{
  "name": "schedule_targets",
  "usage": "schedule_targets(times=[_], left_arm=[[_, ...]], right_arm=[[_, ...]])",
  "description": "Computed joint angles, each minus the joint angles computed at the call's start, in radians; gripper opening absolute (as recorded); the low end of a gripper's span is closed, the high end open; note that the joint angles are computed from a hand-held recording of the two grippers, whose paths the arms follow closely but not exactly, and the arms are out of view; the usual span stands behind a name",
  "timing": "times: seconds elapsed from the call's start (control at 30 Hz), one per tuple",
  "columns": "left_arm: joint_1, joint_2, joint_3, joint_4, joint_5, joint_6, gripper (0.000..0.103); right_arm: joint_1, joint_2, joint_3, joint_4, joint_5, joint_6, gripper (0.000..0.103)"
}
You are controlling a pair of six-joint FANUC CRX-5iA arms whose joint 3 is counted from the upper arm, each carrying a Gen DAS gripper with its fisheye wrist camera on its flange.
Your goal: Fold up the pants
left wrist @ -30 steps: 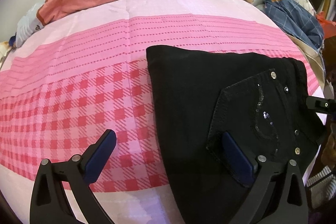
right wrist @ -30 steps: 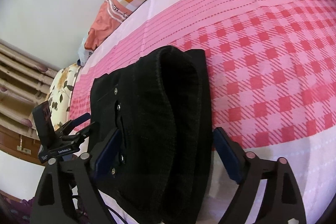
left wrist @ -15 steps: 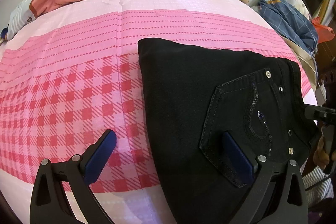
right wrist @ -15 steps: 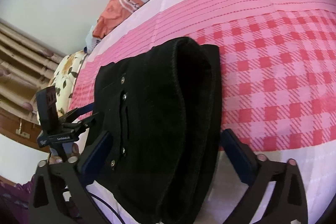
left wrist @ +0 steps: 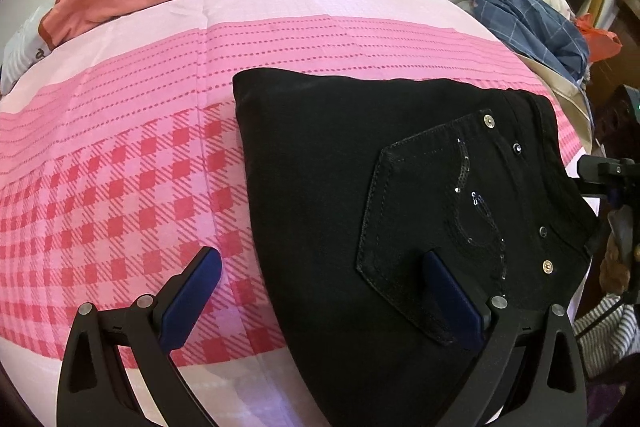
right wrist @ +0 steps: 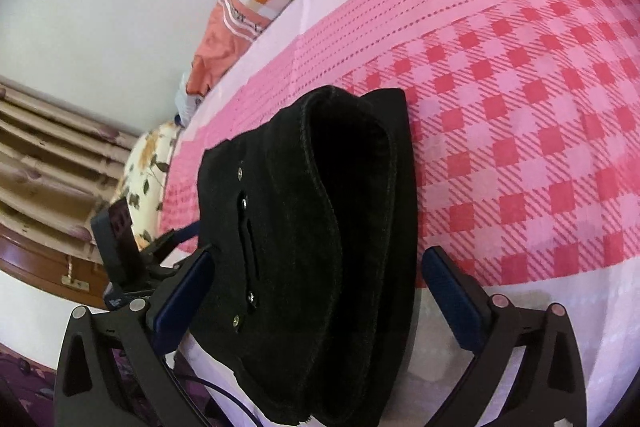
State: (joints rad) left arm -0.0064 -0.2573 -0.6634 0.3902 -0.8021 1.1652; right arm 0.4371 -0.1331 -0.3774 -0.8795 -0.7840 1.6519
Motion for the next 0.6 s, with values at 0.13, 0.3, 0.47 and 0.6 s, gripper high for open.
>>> schedule_targets(times=[0.13,0.3,0.47,0.6], left_arm=[[-0.03,-0.008,0.012,-0.059,0.018,0.044,0.1],[-0.075,-0.017,0.036,-0.15,0.039,0.098,0.1],[-0.091,-0.02,0.041,-0.182,0.056,0.108,0.095],[-0.096,-0.021,0.035,-0.161,0.063,0.077,0.082]], right_arm=[[0.04,0.011,0.011,0.061,0.028,-0.067,0.103],[0.185,-0.002,-0.013,0.299,0.11,-0.23,0.103],[0.233,-0.009,-0.032,0.396,0.134,-0.285,0.097],[0.249,-0.027,-0.059,0.471,0.139,-0.342,0.064]])
